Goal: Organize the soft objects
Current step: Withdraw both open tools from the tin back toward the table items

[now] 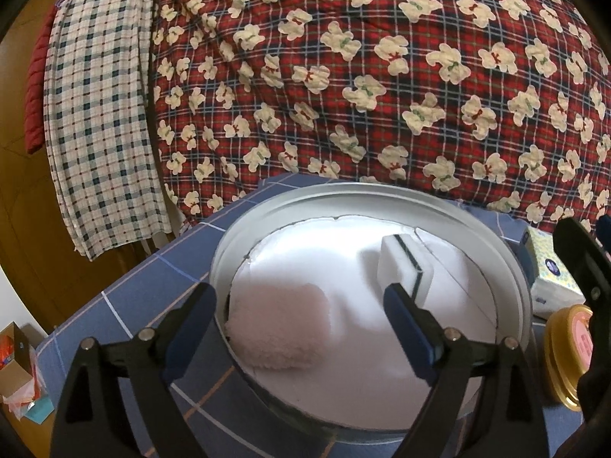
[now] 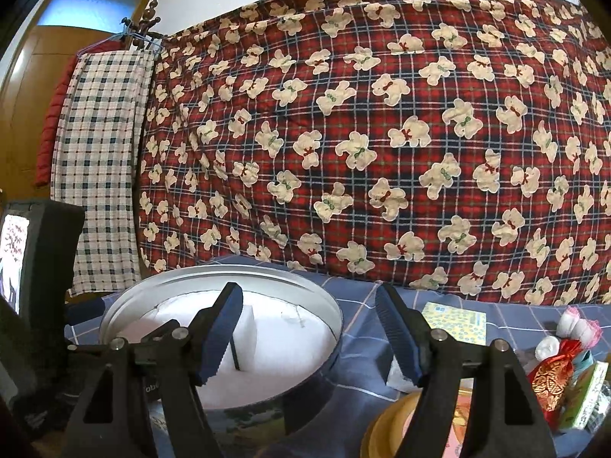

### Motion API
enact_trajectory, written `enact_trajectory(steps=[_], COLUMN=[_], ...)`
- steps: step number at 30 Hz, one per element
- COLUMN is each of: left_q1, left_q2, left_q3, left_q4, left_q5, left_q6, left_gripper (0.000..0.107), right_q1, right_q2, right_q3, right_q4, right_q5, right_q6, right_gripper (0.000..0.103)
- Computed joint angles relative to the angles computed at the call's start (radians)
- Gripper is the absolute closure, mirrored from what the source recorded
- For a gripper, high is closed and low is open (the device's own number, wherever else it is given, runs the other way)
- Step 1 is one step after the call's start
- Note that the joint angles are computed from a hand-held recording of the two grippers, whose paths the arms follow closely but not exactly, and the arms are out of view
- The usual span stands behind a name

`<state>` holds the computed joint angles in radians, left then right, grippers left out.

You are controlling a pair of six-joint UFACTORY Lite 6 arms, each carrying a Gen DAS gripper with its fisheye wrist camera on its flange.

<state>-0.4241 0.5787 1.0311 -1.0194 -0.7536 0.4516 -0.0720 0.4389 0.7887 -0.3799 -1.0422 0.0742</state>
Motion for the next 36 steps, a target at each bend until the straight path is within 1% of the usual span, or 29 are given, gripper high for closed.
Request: enact_trajectory(steps=[6, 11, 14, 25, 36], left_q1=[-0.011, -0.036, -0.052, -0.151, -0.236], left_q2=[-0.007, -0.008, -0.006, -0.004, 0.020], left_q3=[-0.005, -0.008, -0.003, 0.002, 0.044], left_q4=[-0.007, -0.020, -0.028, -0.073, -0.107], left_q5=[0.004, -0.008, -0.006, -0.050, -0.060], left_q6=[0.001, 0.003, 0.009, 0.032, 0.062], left_gripper=[0.015, 0.015, 0.014, 0.014, 0.014], right_q1=[-0.021, -0.069, -0.114, -0.243, -0.407], right_q2=[-0.004, -0.018, -0.034, -0.078, -0.087], right_q3=[-0.015, -0.038, -0.064, -0.135, -0.147], right_q4=[-0.005, -0.052, -0.085, -0.153, -0.261], right_q5=[-0.011, -0.002, -0.028, -0.103, -0.142], right_q6=[-0.012, -0.008, -0.003, -0.037, -0.027], right_gripper=[0.029, 0.029, 0.029, 0.028, 0.028])
